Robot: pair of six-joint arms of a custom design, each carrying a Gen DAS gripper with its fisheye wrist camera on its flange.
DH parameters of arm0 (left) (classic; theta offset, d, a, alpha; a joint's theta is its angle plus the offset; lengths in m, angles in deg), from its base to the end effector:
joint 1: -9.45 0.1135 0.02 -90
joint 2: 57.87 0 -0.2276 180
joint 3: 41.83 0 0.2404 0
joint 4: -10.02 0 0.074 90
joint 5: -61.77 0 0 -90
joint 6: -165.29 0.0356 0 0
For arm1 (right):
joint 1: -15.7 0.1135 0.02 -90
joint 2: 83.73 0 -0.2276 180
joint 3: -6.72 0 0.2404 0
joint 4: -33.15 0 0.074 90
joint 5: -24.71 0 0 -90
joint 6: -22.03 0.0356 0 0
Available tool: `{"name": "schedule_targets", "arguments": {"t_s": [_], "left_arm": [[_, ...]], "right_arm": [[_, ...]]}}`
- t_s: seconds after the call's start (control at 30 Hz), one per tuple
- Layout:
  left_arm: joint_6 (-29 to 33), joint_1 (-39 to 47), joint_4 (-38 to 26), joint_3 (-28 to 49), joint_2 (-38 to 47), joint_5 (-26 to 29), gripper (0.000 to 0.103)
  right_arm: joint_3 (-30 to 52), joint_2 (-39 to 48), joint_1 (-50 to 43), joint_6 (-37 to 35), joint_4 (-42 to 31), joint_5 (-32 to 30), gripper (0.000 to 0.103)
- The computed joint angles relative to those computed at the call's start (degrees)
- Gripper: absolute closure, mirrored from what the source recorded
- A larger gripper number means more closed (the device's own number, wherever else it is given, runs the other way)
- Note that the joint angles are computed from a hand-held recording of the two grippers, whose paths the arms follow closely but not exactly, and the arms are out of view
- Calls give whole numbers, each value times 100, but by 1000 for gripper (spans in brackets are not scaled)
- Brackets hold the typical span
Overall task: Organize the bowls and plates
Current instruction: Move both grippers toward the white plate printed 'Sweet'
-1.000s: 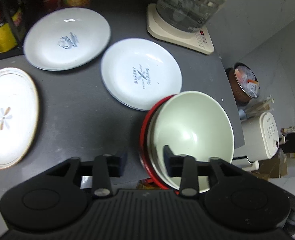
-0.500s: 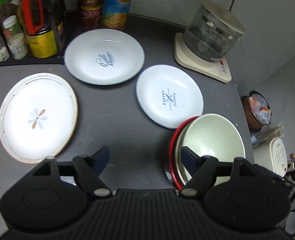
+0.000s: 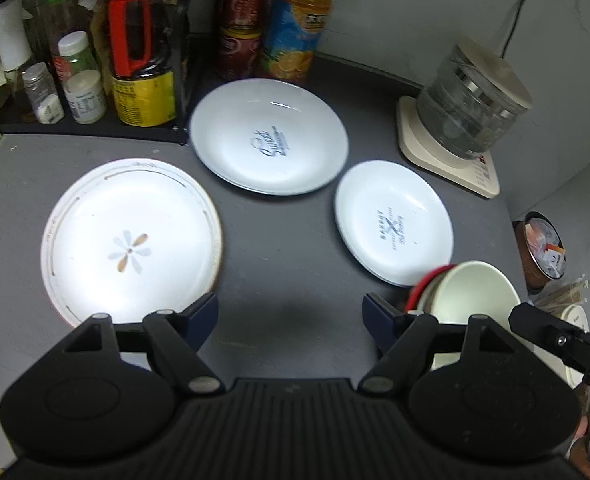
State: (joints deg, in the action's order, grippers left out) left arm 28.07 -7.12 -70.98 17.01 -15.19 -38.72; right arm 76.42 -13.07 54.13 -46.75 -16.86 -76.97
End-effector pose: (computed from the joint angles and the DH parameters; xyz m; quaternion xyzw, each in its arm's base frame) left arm 0.1264 -0.0308 0.2360 -0.2761 0.9321 -0.0388 0.2313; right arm 0.1941 0.1632 0.2397 -0.1739 0.9220 0.2485 0.2406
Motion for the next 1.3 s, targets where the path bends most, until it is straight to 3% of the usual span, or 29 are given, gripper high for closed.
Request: {"name": "schedule_targets", "arguments": {"t_s": [0.4,0.83,1.17,1.3], "left_arm": [[2070,2154,543,-324,300,993,25],[3845,3960,1341,-58,1575,1849,26],[4608,4882,2279,359,2859,2362,26],[4619,4987,2865,346,3207,2561,26]], "right_arm": [[1012,1373,680,322,145,511,0],[2594,3079,1158,564,-37,1095,0],[3820,4379,1261,769,-44,1513,1],[4257,4838,1150,943,73,1586,8]]}}
